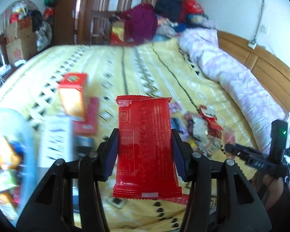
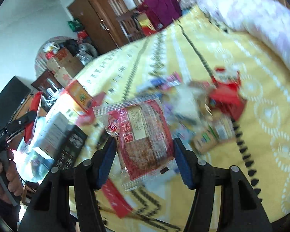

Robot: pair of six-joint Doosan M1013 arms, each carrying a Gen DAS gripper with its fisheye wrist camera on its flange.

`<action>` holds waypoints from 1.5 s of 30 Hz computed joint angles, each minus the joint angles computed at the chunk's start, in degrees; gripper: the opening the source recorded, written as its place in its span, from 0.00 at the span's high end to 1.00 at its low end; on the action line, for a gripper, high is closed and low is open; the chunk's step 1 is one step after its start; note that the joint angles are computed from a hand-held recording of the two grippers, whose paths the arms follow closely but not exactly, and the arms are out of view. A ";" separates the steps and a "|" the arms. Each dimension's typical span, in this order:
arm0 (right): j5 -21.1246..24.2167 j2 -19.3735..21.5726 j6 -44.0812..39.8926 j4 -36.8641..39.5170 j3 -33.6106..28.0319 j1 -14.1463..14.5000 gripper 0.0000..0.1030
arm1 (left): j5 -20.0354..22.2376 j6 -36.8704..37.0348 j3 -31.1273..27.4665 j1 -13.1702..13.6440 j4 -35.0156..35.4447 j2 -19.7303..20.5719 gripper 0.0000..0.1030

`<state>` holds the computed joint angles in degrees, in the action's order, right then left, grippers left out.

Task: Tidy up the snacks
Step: 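Carry the red and bread packets over the glass bowl and open both grippers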

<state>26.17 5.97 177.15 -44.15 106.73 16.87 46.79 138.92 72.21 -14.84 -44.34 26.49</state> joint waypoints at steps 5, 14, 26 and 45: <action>1.05 2.08 -5.78 -0.20 -6.98 2.54 0.39 | -1.71 -2.00 -1.35 3.81 -1.77 0.03 0.50; 0.04 12.15 -37.56 21.62 -26.11 5.37 0.39 | -6.15 -19.73 -9.12 11.40 7.56 4.02 0.50; 11.13 31.50 -68.34 51.89 -57.05 9.09 0.39 | -0.40 -36.58 -18.74 14.82 17.88 11.22 0.50; 24.03 44.29 -70.32 55.05 -76.95 9.79 0.39 | 7.66 -40.15 -24.65 17.20 17.36 16.02 0.50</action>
<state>50.20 50.27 106.82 10.90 29.77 26.66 54.45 98.77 47.56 2.36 -26.97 42.51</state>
